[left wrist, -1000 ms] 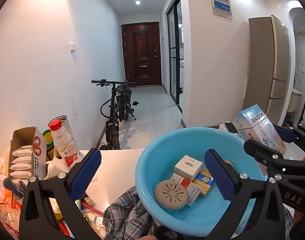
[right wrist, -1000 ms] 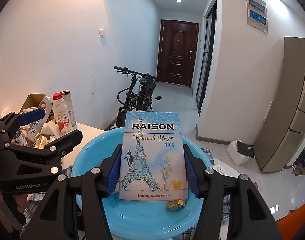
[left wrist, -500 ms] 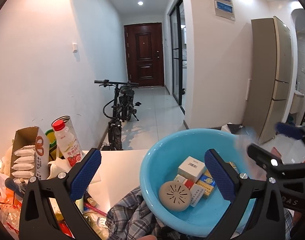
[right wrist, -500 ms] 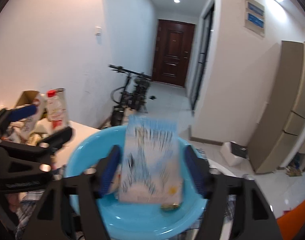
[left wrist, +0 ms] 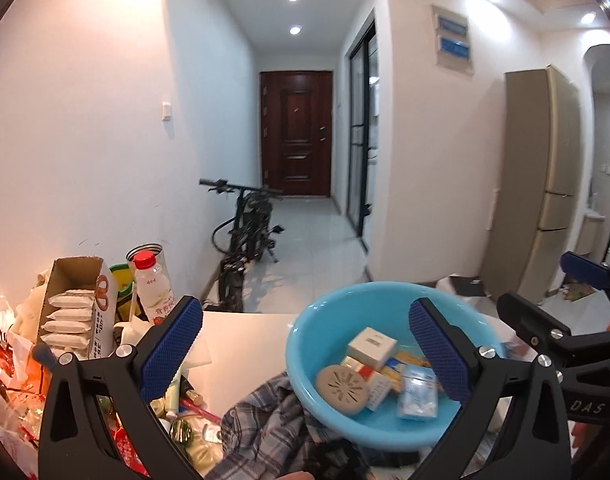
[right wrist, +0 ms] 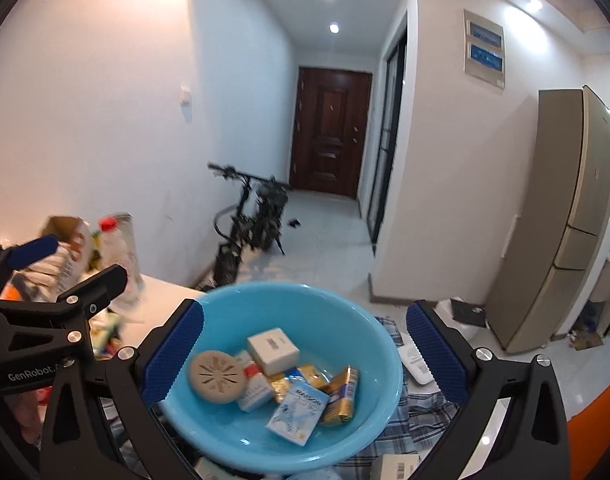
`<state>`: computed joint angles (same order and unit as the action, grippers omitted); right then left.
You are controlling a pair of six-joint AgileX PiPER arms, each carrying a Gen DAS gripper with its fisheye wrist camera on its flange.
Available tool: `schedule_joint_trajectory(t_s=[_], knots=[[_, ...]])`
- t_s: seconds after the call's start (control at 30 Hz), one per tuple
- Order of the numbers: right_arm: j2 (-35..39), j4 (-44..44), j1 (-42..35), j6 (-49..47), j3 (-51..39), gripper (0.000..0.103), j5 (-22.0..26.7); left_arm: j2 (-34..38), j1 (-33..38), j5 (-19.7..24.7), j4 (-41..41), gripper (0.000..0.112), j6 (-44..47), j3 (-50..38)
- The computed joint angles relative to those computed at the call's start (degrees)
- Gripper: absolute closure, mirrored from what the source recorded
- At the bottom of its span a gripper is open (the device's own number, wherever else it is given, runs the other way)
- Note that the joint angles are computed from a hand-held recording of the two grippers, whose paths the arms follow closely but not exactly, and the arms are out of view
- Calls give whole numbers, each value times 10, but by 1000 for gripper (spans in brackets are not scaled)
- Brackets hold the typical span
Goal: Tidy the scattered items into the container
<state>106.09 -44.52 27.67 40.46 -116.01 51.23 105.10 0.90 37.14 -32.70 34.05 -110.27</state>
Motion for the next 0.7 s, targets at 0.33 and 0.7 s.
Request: schedule_joint_trajectory(t_s=[0.33,0.7], knots=[[-191,-192,165,228,292,0,57,-252,26,-149,-205,10,238,380],[-202,-242,197,490,568,0,-3,-222,-7,-275,-350,10,460,583]])
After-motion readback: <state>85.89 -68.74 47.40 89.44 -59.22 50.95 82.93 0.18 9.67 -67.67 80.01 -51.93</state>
